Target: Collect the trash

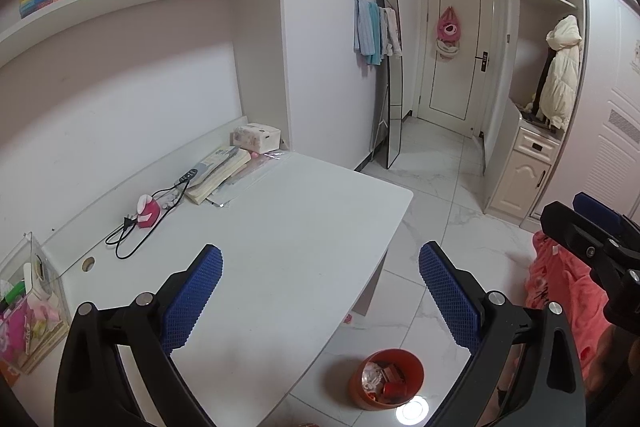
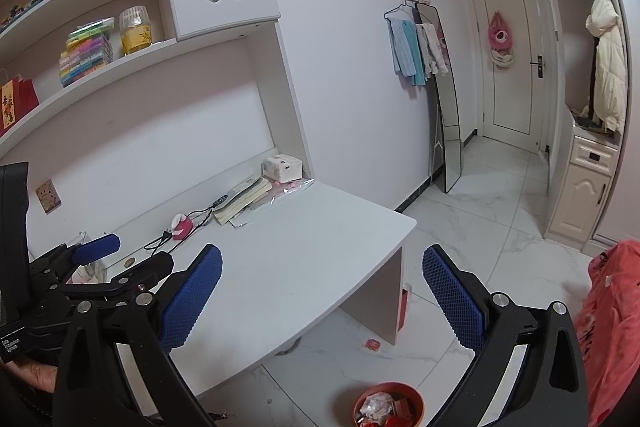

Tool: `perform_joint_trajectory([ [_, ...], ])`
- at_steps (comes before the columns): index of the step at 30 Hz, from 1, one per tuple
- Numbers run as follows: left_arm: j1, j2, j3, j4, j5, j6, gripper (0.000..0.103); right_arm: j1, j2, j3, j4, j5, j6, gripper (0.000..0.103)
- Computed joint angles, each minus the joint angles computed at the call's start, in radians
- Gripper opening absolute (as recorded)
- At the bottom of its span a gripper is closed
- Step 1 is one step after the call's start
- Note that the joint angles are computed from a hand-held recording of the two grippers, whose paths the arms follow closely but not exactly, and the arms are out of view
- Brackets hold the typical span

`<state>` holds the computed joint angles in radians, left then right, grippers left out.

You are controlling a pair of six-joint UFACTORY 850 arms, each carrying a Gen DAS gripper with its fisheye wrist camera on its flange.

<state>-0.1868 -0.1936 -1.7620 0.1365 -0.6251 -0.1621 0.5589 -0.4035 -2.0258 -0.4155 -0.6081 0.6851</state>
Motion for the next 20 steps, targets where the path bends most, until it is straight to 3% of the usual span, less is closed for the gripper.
perform_joint_trajectory([
  [20,0.003,-0.011,-0.012,0.004,-0.015,0.017,0.097,-0.002,-0.015,-0.021,0.026,-0.009,-0.020,0.098],
])
